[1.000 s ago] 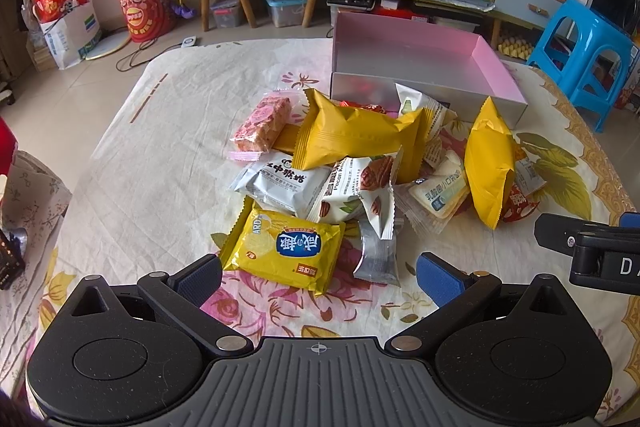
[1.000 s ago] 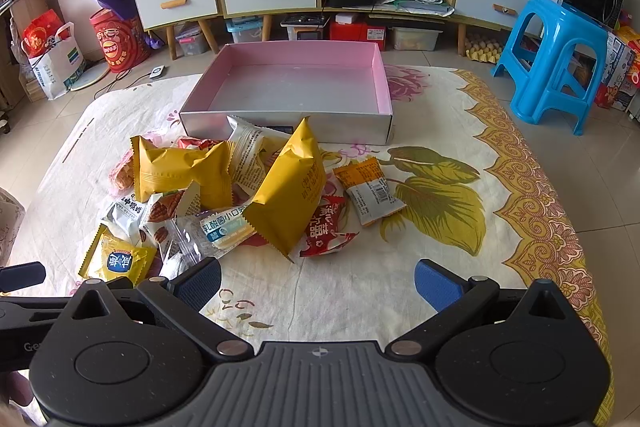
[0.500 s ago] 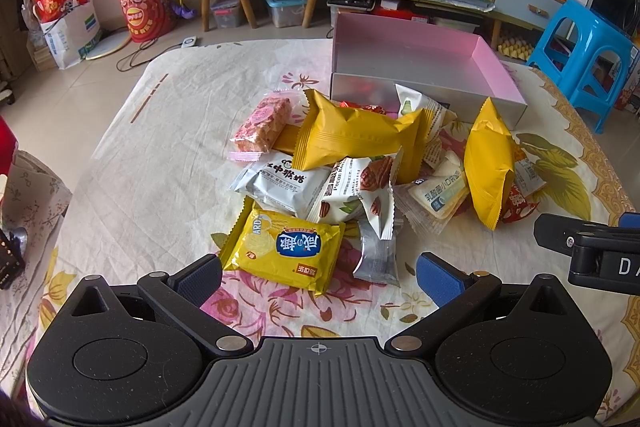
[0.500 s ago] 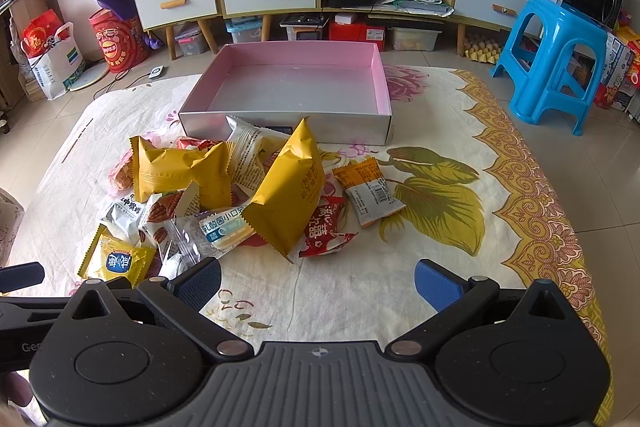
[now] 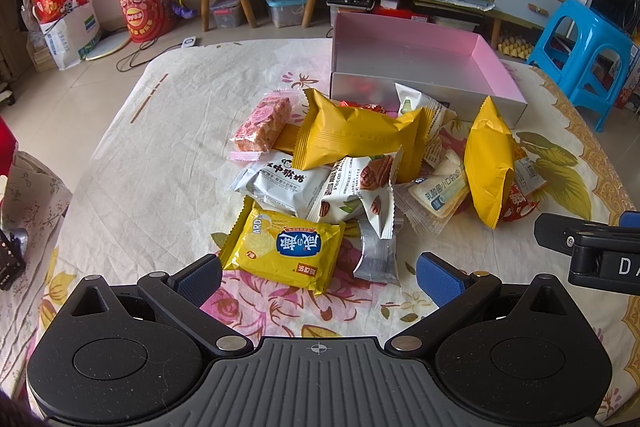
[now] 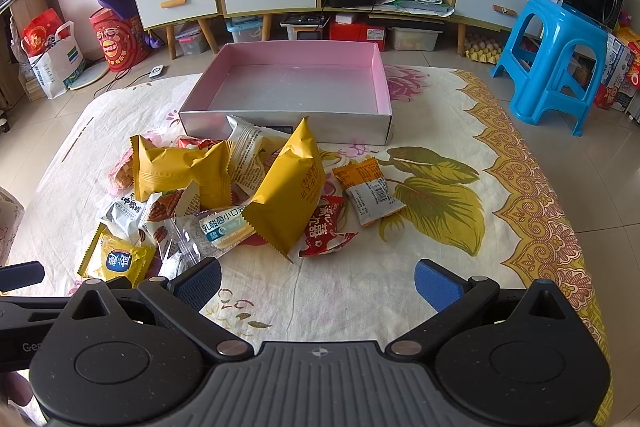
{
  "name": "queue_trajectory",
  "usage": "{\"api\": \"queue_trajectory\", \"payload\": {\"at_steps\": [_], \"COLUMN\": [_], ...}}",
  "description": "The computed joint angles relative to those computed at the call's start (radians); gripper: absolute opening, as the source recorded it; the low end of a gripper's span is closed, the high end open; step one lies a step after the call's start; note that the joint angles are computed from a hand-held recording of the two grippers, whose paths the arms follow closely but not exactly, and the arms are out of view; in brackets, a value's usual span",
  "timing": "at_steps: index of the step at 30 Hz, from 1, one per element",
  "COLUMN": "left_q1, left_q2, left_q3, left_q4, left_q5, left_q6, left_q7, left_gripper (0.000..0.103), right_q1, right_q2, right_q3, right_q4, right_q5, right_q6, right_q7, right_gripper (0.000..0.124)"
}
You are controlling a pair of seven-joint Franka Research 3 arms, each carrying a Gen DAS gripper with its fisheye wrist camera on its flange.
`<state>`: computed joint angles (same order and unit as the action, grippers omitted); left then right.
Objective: Organize snacks
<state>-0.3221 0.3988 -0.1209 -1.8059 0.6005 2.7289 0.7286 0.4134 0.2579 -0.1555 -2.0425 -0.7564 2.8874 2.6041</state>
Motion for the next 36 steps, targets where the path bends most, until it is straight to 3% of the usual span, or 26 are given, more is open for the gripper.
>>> {"api": "queue_trajectory", "payload": {"at_steps": [9,16,18,22,26,36], "left_q1": [0.008,-0.028,-0.007,0.07,0.06,0.091], "left_q2": [0.004,0.026,0.041,0.089,0.16,0.357], "left_q3": [-0.01,0.032,0.011,-0.068,-0.057,-0.075], "left_q4": [0.013,0.072,0.101,0.173,0.283,0.551], "left_q5": [-0.018,0.083,0.057,-0.112,-0.169,-0.346], "left_q6": [-0.016,-0.039,-0.043,-0.04,-0.076,-0.145], "left_q7": [0.047,0.023,0.073,0.271,0.363,0.507], "left_gripper": [0.103,0.103,0.103,0.103,0.103,0.103], "right_q1": [-0.004,-0.038,-0.07,-0.178,-0.162,-0.273], "right_q2": [-0.003,0.003,0.008,0.014,0.036,0.159], "right_q3": [-0.009,-0.003,0.019,0.122,0.103,0.243], "right_q4": [-0.002,0.018,0.022,0.025,0.067,0.23], "right_q5": [-0.019,0.005,0.092,0.366,0.45,0.861], "right_q6": [0.01,0.035,0.054,0.091,0.073,-0.039], "right_q7": [0.009,-0.063,-0.137,-0.388,-0.459,-0.805], "right_gripper": [0.095,0.095,0.095,0.095,0.095,0.09]}}
